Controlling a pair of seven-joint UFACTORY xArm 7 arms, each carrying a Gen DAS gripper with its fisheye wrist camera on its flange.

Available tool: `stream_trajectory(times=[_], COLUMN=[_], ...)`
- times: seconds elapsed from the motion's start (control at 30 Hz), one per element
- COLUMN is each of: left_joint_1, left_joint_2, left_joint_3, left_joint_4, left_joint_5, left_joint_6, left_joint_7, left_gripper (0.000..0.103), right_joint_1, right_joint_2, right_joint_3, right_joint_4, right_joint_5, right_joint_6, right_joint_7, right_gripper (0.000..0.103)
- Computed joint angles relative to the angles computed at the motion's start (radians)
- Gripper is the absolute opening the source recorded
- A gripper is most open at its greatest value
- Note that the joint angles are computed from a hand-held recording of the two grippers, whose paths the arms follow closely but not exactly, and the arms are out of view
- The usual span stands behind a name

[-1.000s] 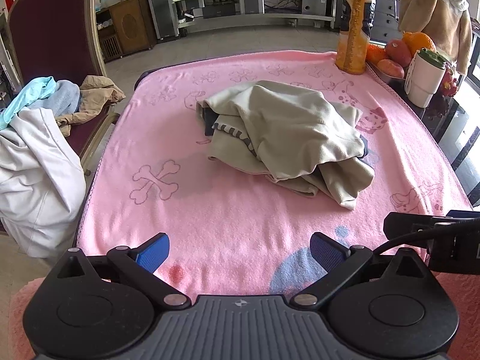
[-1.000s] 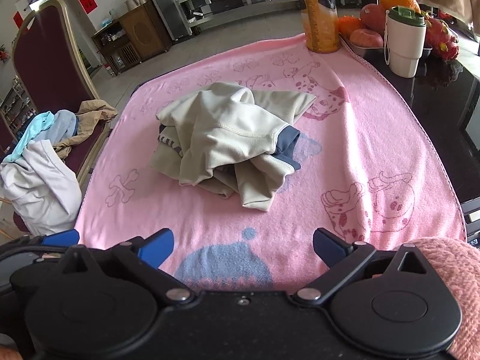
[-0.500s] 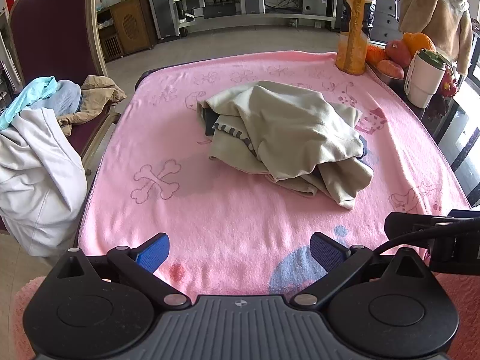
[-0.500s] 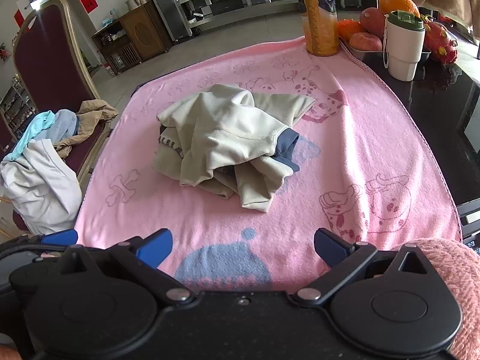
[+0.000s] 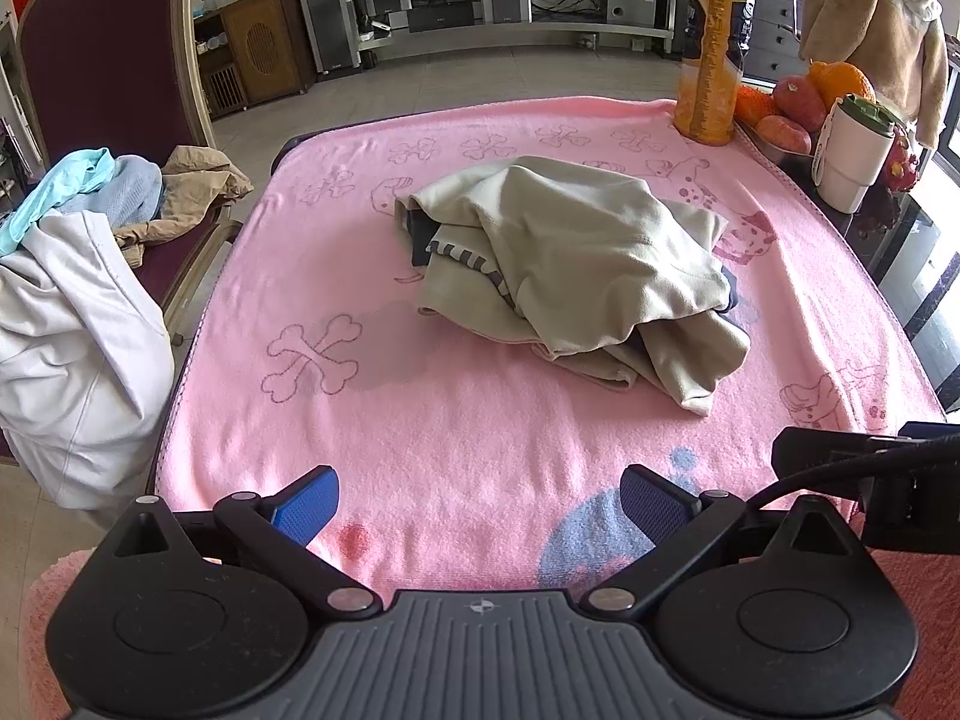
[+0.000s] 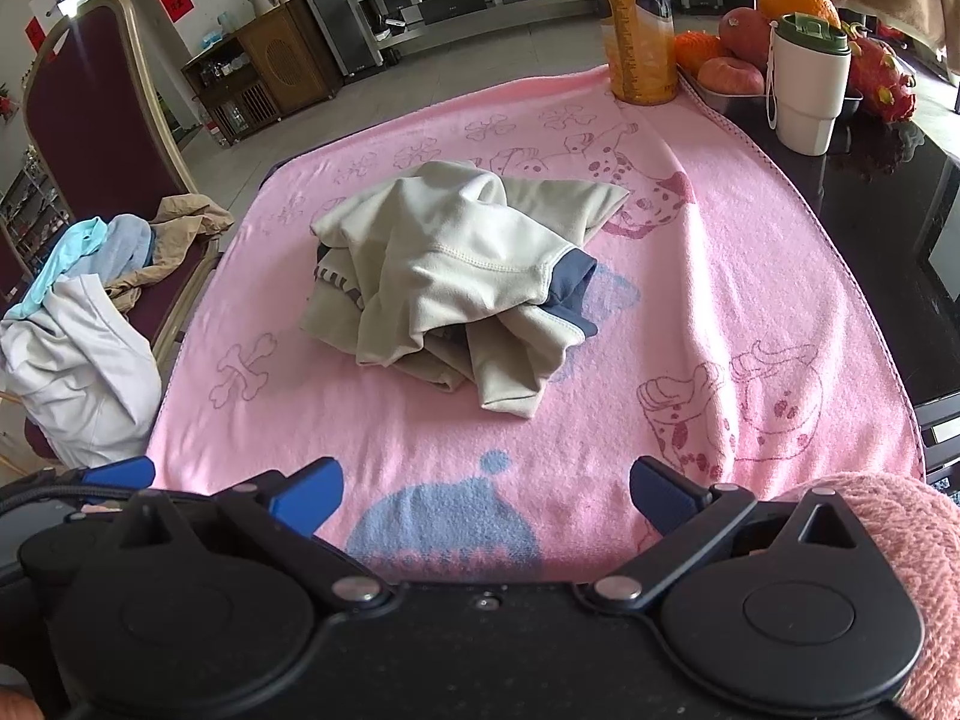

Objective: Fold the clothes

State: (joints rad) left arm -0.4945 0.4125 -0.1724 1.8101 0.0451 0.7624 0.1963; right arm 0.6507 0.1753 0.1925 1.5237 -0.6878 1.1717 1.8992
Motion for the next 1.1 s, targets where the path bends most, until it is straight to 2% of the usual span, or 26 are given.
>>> stream_trajectory(times=[0.83, 1.1], left_joint_1=[-0.001, -0.001], left_joint_2=[0.003, 0.052], left_joint_3=[0.002, 0.015], left_joint_4=[0.001, 0.077], left_joint_5=[0.003, 0.011], left_joint_6=[0.010, 0.071], left_joint_7=[-0.005, -0.007], left_gripper=[0.101, 0.101], right_joint_1=[-0.003, -0.011], right_joint_2=[0.000, -0.025], right_joint_3=[-0.001, -0.002], right_joint_4=[-0.005, -0.030], right_joint_5=[0.019, -0.005], right_joint_6=[-0.007, 0.013], right_joint_7=[-0.011, 0.023], right_gripper=[0.103, 0.103])
